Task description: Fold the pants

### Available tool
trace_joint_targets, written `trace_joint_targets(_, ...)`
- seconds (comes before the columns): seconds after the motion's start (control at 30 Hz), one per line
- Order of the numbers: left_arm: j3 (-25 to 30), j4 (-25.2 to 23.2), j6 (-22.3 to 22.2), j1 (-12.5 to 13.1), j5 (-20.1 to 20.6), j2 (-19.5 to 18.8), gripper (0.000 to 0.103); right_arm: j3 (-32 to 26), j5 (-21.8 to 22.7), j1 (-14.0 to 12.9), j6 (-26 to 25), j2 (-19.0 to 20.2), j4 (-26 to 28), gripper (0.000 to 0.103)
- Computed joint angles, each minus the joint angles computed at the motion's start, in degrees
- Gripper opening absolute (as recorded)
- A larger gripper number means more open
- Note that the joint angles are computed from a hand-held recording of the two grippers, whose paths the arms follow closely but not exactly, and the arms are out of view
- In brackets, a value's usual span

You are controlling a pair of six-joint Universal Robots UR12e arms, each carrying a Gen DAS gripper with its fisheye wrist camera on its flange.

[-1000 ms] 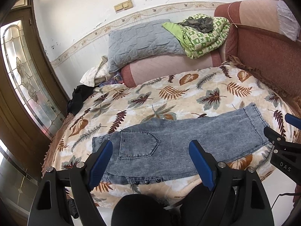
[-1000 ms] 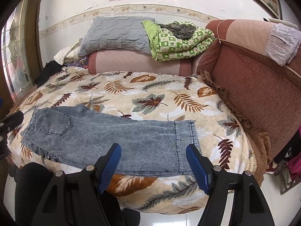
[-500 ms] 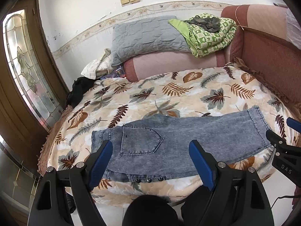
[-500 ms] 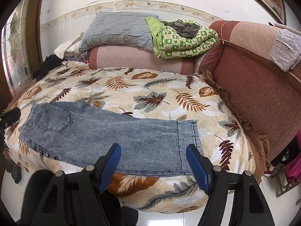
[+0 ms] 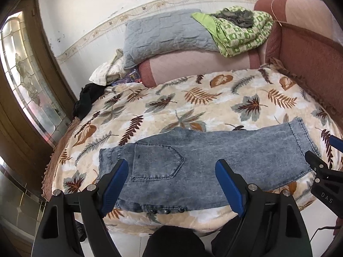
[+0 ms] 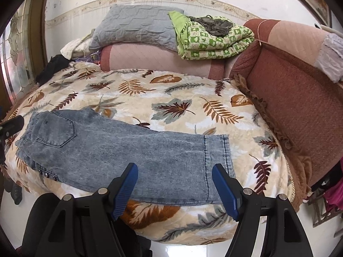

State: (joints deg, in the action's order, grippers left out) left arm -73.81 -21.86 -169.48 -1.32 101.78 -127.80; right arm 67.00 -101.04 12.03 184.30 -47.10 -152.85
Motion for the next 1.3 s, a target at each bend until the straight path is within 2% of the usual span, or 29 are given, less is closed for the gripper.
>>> trace_joint_targets(0.2,4.3,-5.4,0.9,-1.4,0.0,-2.7,0.084,-1.6,0.9,-1.3,-0.1,1.4,2.0,0.075)
trace_joint_targets(0.4,7.2,-7.7,1.8,-2.4,0.2,-4.6,0.084,-2.5,1.0,-2.4,0.6,2.2,3.4,0.075)
trace_joint_targets(0.67,9.2,-9.2,2.8,-2.7,0.3,-6.1,0.084,-3.7,1.2,-2.9,1.4,3.3,4.8,0.075)
trace_joint_targets(1.3,9.1,-10.1,2.3,-2.0,-0.1,-6.5,0.084,-5.2,0.8,-2.2,1.0,4.3,6.9,0.075)
